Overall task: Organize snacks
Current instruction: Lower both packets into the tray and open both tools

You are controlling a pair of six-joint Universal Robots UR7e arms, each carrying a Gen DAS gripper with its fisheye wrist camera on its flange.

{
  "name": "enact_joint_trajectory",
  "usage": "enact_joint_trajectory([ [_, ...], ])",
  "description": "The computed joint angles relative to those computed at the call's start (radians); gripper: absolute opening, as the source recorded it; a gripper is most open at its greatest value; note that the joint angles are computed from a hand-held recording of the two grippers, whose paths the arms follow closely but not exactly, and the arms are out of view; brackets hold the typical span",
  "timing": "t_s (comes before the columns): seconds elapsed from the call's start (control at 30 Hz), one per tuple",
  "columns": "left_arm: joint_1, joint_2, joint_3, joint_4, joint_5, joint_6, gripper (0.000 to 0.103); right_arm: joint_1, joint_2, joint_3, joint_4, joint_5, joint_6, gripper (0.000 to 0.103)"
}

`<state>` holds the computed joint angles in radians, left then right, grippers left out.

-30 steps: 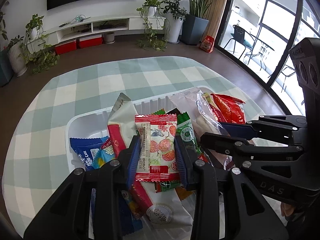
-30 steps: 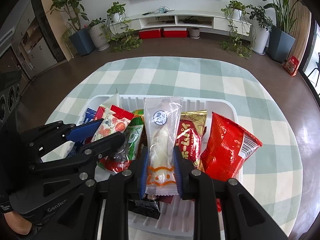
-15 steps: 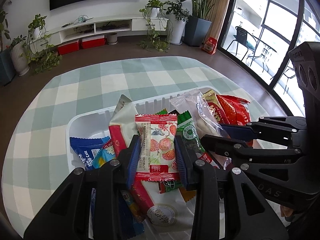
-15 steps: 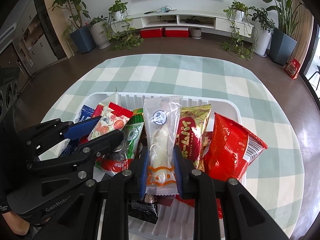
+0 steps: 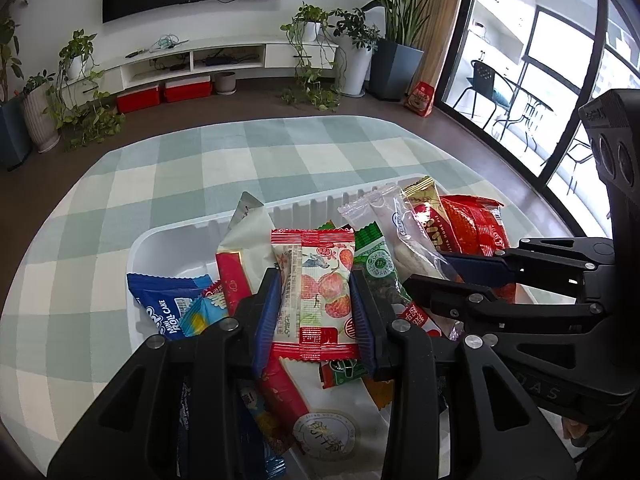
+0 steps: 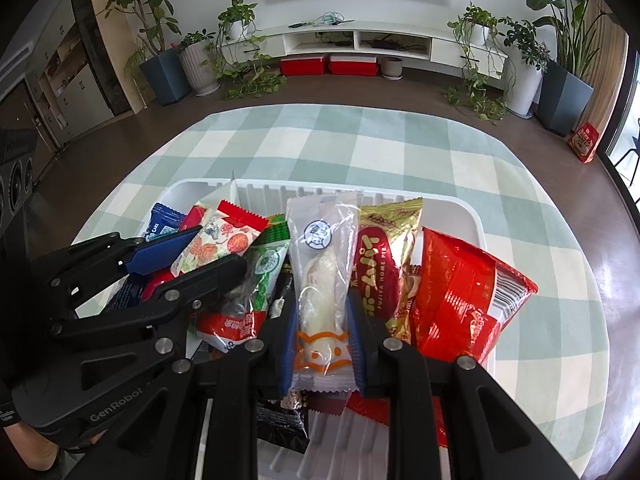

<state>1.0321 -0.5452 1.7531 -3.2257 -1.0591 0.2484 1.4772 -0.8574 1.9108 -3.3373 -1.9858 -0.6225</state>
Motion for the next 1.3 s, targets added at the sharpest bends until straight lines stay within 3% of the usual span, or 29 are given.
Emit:
enact_joint_trajectory([
  [0.27,0.014,0.017,-0.006,-0.045,-0.019,0.019,0.034,-0.002,0.011,-0.002,-0.015,-0.006,-0.006,0.025],
  [0.53,0.006,-0.002,-0.014,0.018,-0.009,-0.043,0.035,0.012,0.016,-0.015,-0.011,-0.04,-0.011,0.027],
  [0.73,-0.002,-0.011,0.0,0.006,0.007,-0.047,0.041,0.016,0.02,-0.015,-0.027,-0.054,-0.014,0.029],
  [1.07,-0.014,-0.029,0.043,-0.042,0.018,-0.048,0.059,0.01,0.009,0.007,-0.078,-0.051,-0.029,0.041],
  [1.2,-0.02,-0.046,0.068,-0.073,0.023,-0.061,0.071,0.012,0.005,0.015,-0.097,-0.057,-0.037,0.046],
  [1.3,-0.027,-0.065,0.092,-0.089,0.019,-0.065,0.078,0.016,0.003,0.023,-0.131,-0.059,-0.049,0.057],
])
